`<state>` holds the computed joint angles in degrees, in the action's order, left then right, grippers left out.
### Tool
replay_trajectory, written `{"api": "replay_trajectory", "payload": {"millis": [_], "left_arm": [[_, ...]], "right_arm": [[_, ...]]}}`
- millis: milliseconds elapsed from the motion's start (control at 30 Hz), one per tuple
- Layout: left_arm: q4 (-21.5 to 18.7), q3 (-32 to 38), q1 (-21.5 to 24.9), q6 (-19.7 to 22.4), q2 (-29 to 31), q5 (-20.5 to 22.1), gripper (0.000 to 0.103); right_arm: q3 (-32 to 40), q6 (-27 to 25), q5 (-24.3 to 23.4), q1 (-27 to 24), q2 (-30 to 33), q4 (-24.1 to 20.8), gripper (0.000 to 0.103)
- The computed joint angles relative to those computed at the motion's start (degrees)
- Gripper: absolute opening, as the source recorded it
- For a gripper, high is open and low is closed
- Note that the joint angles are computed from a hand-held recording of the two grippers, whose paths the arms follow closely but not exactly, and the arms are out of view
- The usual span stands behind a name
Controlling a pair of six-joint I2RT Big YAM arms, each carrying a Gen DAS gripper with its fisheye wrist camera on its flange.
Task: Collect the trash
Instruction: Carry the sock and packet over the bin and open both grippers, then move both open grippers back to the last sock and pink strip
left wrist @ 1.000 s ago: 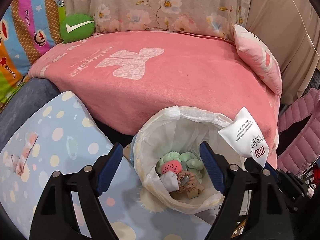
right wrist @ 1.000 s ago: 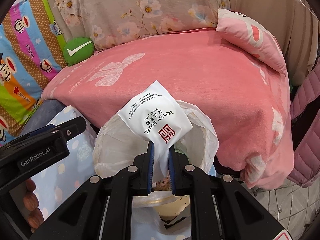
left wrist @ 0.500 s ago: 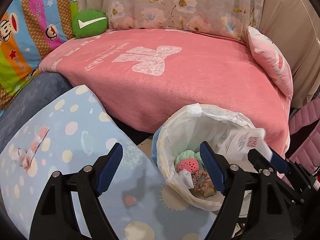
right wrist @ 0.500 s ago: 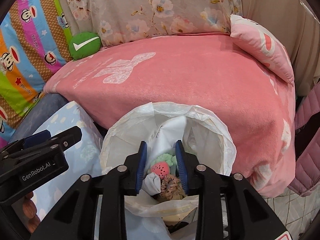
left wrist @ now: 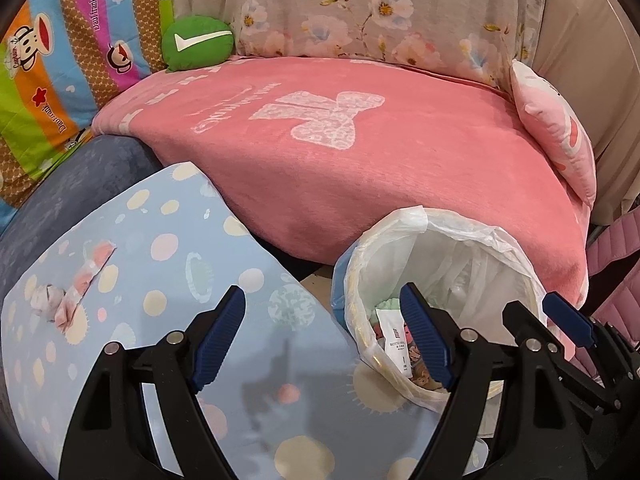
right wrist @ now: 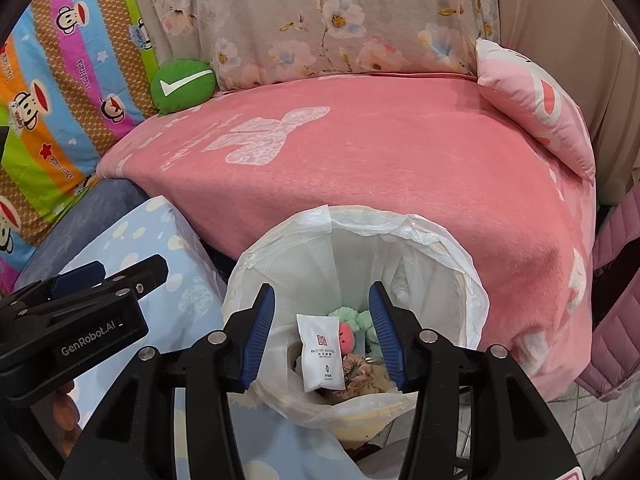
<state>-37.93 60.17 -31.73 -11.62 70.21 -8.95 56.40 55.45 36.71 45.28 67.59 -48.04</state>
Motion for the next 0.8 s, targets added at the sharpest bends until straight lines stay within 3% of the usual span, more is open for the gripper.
{"api": "replay_trajectory", "payload": {"millis": [500,800], "left_arm": [[-0.18,-3.00,4.03,0.93,-3.91,0.95,0.076],[-0.25,-4.64,8.88,1.86,-6.02,2.41,0.078]], "right_arm": [[4.20,0.26,1.56,3.60,3.63,-2.71,0.061],[7.91,-0.23,1.61,5.83,7.62,-2.97,0.066]]}}
